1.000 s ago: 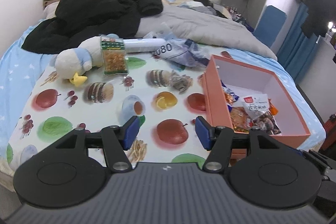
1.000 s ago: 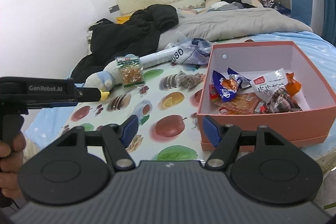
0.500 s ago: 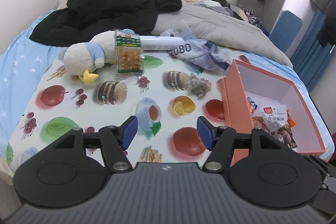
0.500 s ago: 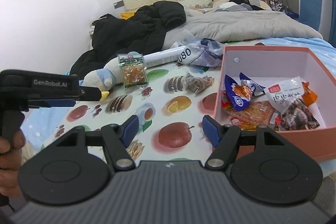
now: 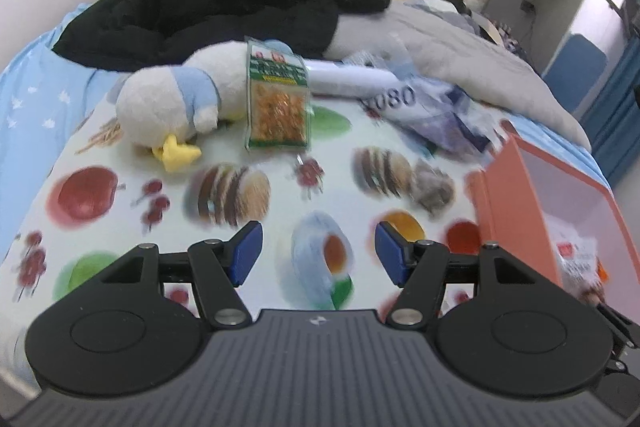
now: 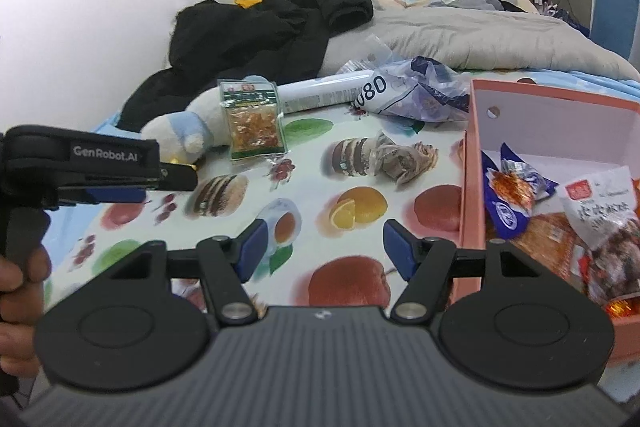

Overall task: Organize snacks
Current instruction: 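Withdraw both tools from the box toward the remaining snacks, then grasp the green pea-snack packet left while right grasps the clear meat packet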

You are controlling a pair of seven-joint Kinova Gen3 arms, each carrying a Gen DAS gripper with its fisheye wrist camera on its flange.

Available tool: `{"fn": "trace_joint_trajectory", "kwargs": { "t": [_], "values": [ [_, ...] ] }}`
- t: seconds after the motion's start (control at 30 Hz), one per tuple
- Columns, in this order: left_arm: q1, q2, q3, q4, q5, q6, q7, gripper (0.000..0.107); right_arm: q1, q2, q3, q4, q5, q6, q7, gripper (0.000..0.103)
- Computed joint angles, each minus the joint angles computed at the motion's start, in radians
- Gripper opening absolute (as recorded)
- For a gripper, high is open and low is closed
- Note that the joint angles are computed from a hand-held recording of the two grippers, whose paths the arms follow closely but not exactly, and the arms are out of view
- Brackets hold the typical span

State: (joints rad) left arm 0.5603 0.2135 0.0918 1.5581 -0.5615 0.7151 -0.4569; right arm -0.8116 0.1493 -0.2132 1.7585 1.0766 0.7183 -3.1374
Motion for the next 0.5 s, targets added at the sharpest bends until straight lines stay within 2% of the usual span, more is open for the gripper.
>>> {"fn": "trace_joint_trajectory", "kwargs": {
  "t": [0.03,0.13,0.33,0.47,0.5],
  "values": [
    [-0.029,0.020,0.010,-0.010,0.008,-0.015,-0.019,0.068,0.000,0.025,0.008,-0.014,0.022,0.000,-0.020,0.067],
    [-0.059,0.080,-0.017,-0.047,0.046,-0.058,-0.101,0.068,-0.009,0.097,0.042,-0.060,0.068,0.001,-0.061,0.067],
    [-0.103,0.196,-0.058,-0.136,0.116,-0.106,-0.249,0.068,-0.032,0.216,0.122,-0.164,0.081,0.017,-0.060,0.067],
    [-0.121,0.292,-0.082,-0.237,0.176,-0.070,-0.346,0.083,-0.032,0.285,0.172,-0.240,0.036,0.027,-0.020,0.071],
    [-0.119,0.318,-0.095,-0.267,0.191,-0.056,-0.363,0.083,-0.032,0.303,0.185,-0.262,0.022,0.033,-0.009,0.073]
  ]
}}
